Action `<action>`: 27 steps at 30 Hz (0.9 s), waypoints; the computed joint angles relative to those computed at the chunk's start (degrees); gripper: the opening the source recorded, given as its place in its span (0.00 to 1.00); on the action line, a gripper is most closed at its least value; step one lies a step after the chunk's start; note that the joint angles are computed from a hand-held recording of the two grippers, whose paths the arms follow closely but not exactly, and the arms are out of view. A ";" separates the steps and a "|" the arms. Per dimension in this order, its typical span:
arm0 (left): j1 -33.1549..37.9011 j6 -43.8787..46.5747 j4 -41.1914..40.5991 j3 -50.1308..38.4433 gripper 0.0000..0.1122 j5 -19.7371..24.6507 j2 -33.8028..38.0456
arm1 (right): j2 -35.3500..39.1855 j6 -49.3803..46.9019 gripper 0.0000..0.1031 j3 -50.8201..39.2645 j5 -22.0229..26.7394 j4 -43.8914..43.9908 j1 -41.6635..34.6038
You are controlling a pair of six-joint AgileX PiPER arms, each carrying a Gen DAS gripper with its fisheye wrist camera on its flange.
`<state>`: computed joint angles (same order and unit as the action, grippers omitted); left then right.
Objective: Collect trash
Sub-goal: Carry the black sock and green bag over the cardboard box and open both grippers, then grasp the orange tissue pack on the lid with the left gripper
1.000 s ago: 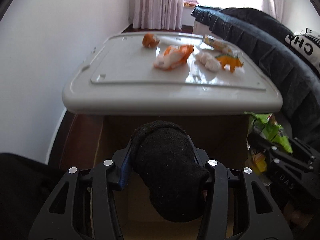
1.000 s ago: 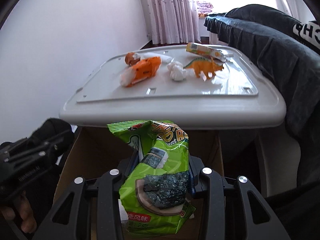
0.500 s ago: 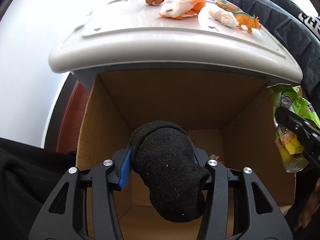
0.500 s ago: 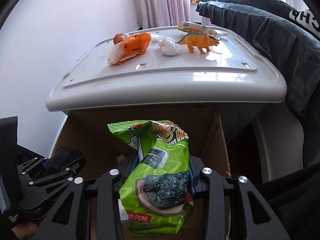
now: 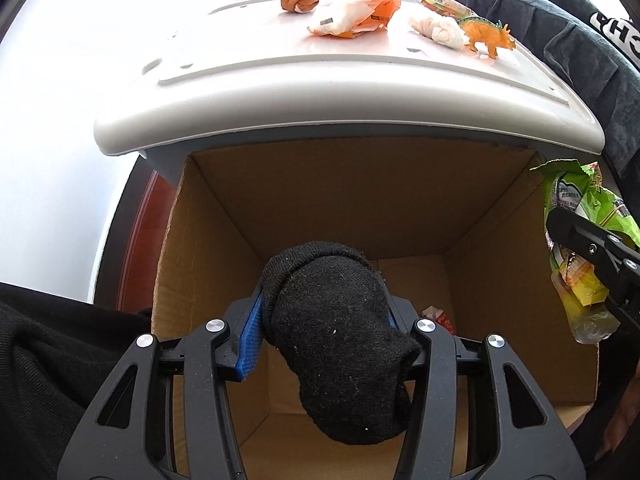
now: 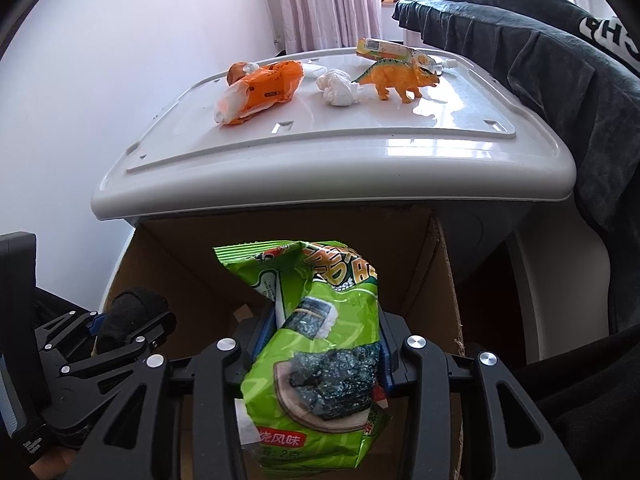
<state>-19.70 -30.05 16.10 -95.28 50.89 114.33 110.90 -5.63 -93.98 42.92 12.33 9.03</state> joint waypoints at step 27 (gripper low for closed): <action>2.18 -1.36 -2.59 -1.34 0.70 1.52 0.70 | -0.73 9.74 0.64 0.75 -2.29 -3.36 -1.84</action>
